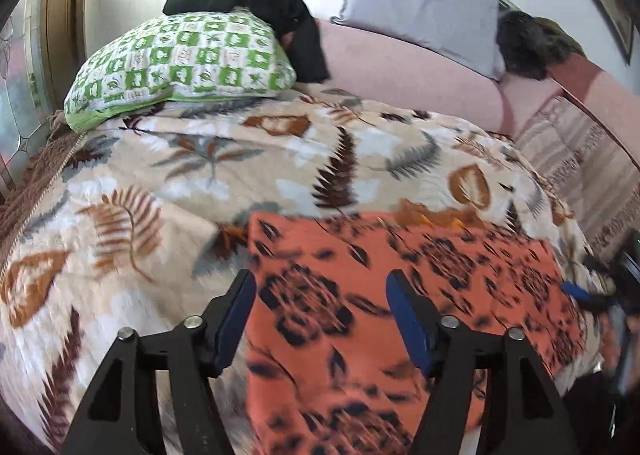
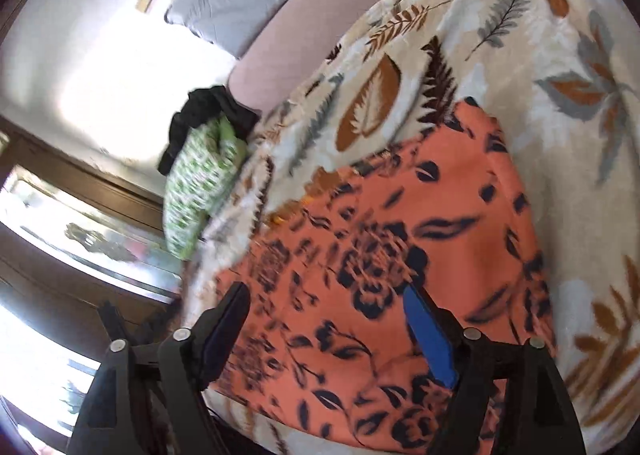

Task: Fold small clothes

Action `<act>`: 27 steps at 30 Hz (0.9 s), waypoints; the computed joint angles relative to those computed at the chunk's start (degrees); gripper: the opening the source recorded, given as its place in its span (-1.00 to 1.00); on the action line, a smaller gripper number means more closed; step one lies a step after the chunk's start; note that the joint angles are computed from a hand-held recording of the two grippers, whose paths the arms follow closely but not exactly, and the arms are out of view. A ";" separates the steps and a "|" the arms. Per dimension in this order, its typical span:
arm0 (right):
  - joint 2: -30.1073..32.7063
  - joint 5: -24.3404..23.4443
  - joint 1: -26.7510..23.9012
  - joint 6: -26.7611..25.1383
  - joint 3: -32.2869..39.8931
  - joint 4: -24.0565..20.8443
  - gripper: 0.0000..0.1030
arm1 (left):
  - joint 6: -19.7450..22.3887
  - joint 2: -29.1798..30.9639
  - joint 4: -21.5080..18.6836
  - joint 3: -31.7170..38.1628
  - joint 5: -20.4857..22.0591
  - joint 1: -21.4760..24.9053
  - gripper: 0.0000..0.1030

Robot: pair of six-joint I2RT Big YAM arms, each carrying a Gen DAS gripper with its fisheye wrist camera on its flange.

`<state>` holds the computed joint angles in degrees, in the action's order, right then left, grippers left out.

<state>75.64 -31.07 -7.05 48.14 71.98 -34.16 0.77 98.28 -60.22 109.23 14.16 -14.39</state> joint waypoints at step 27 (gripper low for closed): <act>-21.94 11.48 2.95 31.48 -24.87 10.55 0.74 | -6.15 -7.73 3.03 -14.32 -5.85 -7.00 0.55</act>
